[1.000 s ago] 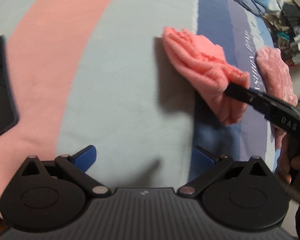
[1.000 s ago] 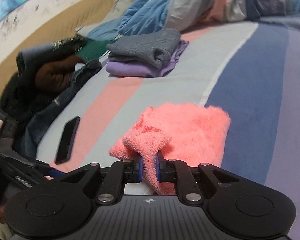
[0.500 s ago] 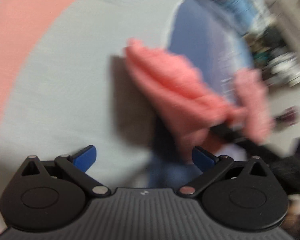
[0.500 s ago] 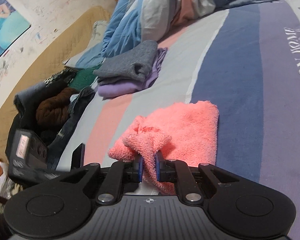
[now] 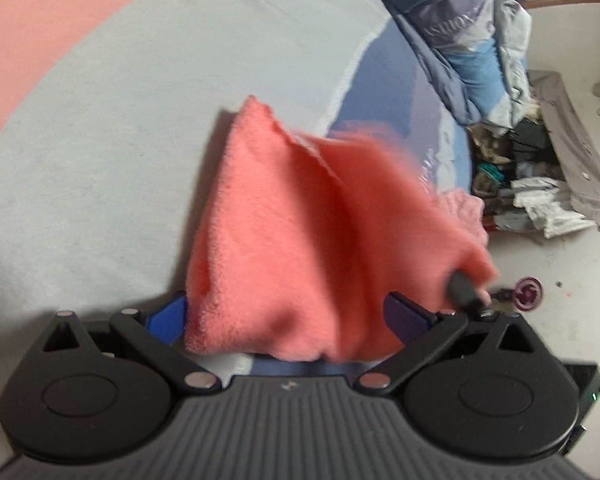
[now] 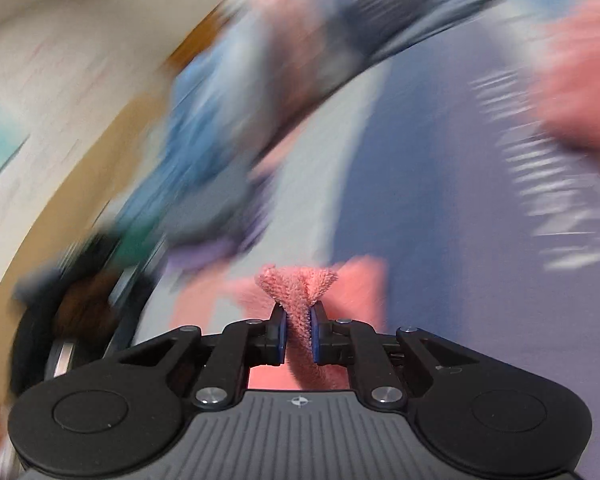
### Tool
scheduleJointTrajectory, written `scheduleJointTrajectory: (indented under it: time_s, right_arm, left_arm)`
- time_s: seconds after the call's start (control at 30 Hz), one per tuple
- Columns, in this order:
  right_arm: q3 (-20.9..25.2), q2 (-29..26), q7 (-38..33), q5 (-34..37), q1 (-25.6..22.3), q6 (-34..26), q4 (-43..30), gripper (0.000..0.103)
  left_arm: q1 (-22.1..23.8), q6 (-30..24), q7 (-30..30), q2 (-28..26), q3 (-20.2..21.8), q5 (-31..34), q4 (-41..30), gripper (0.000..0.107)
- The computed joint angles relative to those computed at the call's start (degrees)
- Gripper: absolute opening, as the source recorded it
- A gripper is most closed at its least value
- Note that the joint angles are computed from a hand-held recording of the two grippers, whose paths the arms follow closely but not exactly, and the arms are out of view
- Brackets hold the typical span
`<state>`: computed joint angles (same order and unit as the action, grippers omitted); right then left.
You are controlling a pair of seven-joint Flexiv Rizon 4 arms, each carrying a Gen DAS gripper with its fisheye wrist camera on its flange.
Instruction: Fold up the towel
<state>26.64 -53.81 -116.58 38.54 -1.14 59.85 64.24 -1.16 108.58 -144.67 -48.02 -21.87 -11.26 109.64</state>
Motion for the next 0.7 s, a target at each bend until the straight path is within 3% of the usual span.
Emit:
scheduleJointTrajectory:
  time_s: [0.07, 0.2, 0.3, 0.4, 0.5, 0.57, 0.7]
  right_arm:
    - [-7.0, 2.2, 13.0, 0.0, 3.6, 9.7, 4.2, 0.013]
    - [-12.7, 2.6, 25.1, -5.2, 4.8, 9.5, 8.2, 0.015]
    - [-11.9, 2.5, 26.3, -7.7, 3.4, 8.7, 8.9, 0.019]
    - [-13.7, 3.4, 28.6, -10.8, 4.9, 15.2, 11.6, 0.027]
    - [-8.8, 2.2, 20.2, -15.3, 2.3, 17.9, 9.8, 0.036]
    - [-0.9, -1.3, 8.6, -20.3, -2.0, 12.7, 4.8, 0.042]
    - [1.1, -7.9, -8.1, -28.7, -0.2, 0.3, -8.1, 0.042]
  left_arm:
    - [-1.1, -0.2, -0.6, -0.3, 1.0, -1.1, -0.4, 0.098]
    - [-3.7, -3.2, 0.3, -0.1, 3.7, -2.9, -1.8, 0.097]
    - [-5.4, -8.4, 3.2, 0.6, 5.8, -3.9, -3.8, 0.097]
    - [-8.8, -13.7, 5.9, 1.7, 9.8, -5.6, -6.1, 0.097]
    - [-16.4, -19.4, 6.3, 5.1, 19.0, -6.3, -7.8, 0.102]
    - [-17.4, -21.6, 7.8, 7.1, 20.8, -5.3, -7.6, 0.103]
    - [-16.7, -27.2, 11.4, 8.4, 20.5, -4.0, -9.4, 0.103]
